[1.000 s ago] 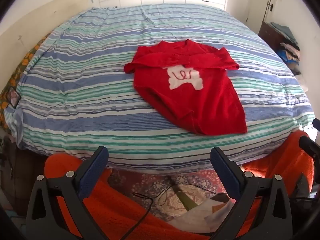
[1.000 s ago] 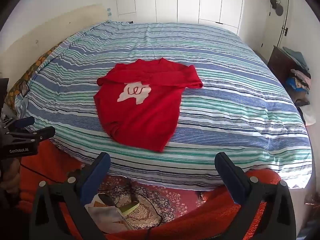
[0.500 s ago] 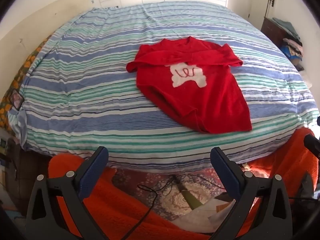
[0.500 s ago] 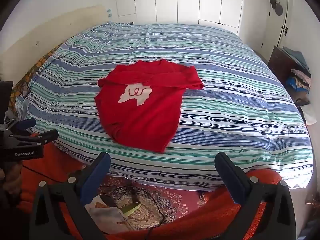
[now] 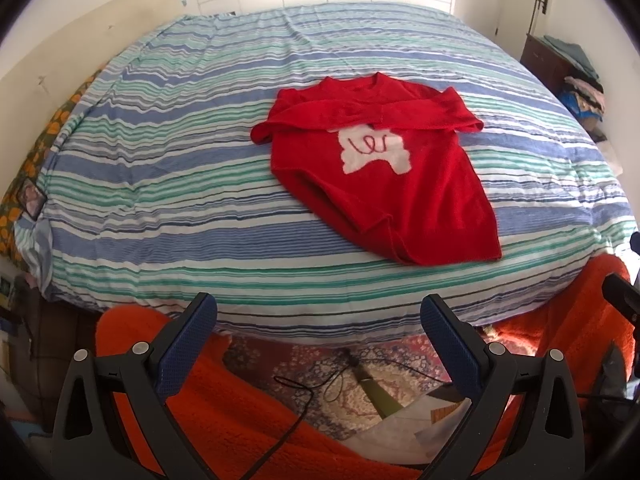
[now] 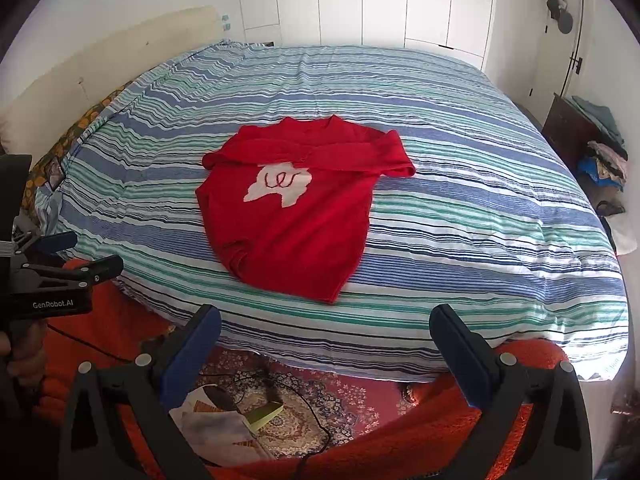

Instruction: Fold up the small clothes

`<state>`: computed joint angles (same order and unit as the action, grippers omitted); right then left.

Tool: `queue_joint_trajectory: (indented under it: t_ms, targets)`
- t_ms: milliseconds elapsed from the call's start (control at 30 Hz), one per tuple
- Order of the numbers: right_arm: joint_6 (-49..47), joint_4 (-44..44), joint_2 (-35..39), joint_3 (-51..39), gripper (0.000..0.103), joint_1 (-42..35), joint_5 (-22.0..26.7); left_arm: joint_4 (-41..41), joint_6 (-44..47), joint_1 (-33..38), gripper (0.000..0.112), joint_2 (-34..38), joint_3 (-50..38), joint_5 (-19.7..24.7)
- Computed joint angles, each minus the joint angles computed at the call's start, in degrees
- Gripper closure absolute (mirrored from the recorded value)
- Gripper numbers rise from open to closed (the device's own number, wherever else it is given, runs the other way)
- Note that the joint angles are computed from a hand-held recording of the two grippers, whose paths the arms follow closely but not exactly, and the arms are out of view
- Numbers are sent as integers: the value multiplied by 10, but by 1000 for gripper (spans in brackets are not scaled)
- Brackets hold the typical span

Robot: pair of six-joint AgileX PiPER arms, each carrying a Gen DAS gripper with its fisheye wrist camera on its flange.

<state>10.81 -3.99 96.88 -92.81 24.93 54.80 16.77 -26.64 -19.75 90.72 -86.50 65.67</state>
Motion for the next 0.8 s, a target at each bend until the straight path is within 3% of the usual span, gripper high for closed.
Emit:
queue_joint_trajectory:
  t_ms: [800]
  targets:
    - [-18,9,6,-11,0,8,3,11,-11,-14,10,4,-1,-4]
